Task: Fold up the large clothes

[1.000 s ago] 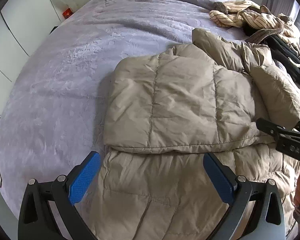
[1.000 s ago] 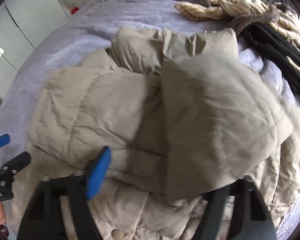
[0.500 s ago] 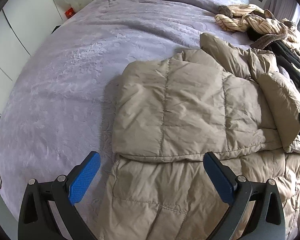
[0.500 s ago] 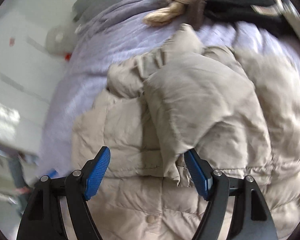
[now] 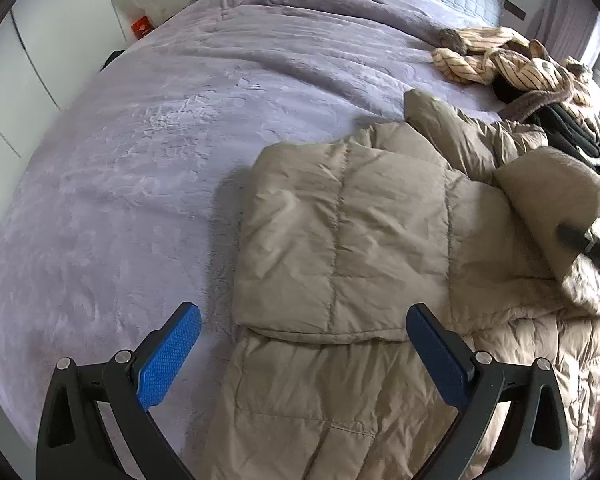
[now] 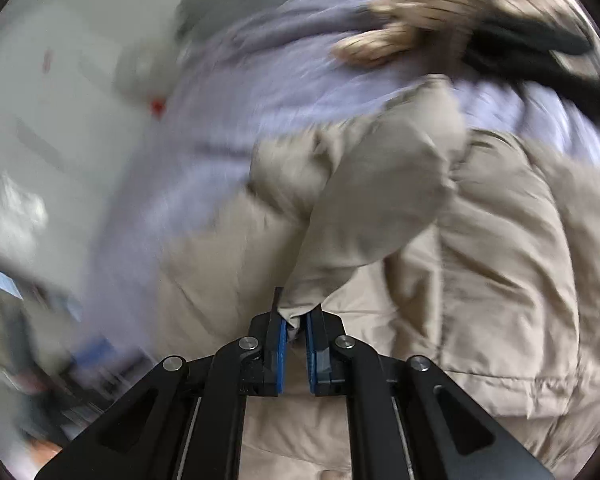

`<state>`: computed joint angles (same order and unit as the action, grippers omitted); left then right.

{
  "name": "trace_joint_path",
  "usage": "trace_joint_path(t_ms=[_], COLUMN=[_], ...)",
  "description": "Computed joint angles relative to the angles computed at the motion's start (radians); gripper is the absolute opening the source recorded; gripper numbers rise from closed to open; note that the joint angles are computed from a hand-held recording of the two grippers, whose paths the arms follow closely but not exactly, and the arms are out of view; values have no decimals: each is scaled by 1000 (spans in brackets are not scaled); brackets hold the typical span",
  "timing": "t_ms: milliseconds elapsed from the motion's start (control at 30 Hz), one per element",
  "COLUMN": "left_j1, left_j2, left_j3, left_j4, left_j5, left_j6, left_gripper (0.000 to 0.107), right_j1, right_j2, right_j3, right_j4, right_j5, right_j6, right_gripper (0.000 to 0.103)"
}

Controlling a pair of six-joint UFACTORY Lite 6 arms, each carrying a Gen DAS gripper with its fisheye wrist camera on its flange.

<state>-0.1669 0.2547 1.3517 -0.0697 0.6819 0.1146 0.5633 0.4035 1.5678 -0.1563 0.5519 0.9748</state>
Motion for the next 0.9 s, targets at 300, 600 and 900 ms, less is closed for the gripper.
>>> trace_joint_path(t_ms=[300,600,900], left_j1=[46,-64,-135], left_j2=[62,361,433], left_j3=[78,334,402], left_j4=[-329,-548,-528], left_j5=[95,212,199], left_j6=[233,278,232], left_gripper=[103,103,15], right_j1=[122,-339,-852], right_j2=[-51,-944,-1141], right_j3=[-54,-965,-1201], right_j4=[-11,466,978], right_j5=[173,52,85], right_j6=[-45,-110,-758], right_gripper=[75,74,6])
